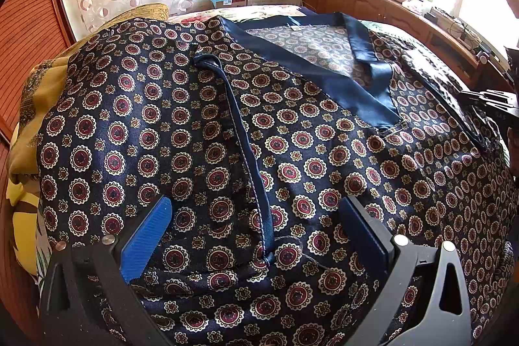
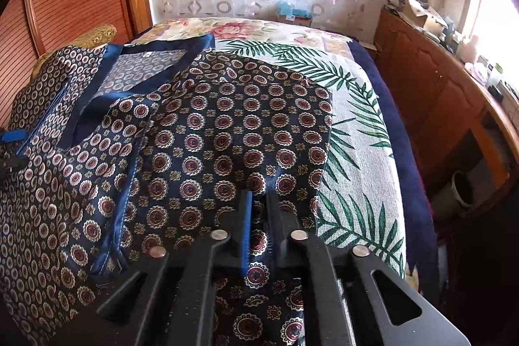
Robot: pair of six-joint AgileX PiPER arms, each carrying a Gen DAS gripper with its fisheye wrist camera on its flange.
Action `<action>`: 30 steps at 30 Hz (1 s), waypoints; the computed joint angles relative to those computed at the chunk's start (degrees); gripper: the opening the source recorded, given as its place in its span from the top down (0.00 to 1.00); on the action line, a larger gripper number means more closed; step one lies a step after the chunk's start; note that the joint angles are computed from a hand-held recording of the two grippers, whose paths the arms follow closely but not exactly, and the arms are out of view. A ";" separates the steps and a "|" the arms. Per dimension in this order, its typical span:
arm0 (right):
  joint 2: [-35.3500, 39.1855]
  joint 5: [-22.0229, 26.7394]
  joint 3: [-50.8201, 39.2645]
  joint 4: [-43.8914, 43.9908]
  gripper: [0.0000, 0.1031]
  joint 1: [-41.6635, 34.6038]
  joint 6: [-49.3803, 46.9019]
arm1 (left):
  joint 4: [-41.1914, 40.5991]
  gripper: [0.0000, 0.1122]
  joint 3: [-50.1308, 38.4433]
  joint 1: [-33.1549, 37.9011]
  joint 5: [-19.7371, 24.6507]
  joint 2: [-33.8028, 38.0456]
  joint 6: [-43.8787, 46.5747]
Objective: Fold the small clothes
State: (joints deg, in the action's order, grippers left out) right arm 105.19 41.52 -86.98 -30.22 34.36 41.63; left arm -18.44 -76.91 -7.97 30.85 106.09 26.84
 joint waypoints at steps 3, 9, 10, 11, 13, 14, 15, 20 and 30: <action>-1.32 -0.34 1.45 -1.69 0.99 0.34 1.01 | -0.01 0.09 -0.04 0.01 0.02 0.03 0.02; -10.84 1.38 8.46 -5.94 0.99 -0.91 4.67 | 0.01 0.09 -0.13 0.02 0.02 0.12 0.02; -11.46 2.05 8.67 -6.93 0.99 -1.28 5.58 | 0.04 0.09 -0.16 0.02 0.03 0.14 0.00; -11.81 2.83 8.65 -7.66 0.99 -1.69 6.21 | 0.01 0.09 -0.08 0.02 0.03 0.07 0.02; -12.44 3.66 8.57 -7.46 0.95 -2.84 6.11 | -0.07 0.09 -0.20 0.09 0.13 0.15 0.13; -12.51 3.60 8.42 -6.67 0.84 -3.58 5.49 | 0.00 0.09 -0.09 0.03 0.08 0.05 0.02; -12.44 3.97 8.25 -6.69 0.77 -4.13 5.60 | 0.15 0.09 -0.15 0.01 0.10 0.09 -0.10; -10.00 0.27 6.88 -0.90 0.58 -8.08 1.39 | -0.21 0.09 0.11 0.51 -0.63 -0.79 -0.02; -2.56 -4.94 1.42 11.92 0.58 -12.38 -11.24 | -8.59 0.09 -3.43 7.13 -3.06 -3.75 6.55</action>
State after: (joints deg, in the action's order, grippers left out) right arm 102.63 36.57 -85.56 -18.31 21.98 30.39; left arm -27.03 -80.34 -0.84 27.79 102.35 33.39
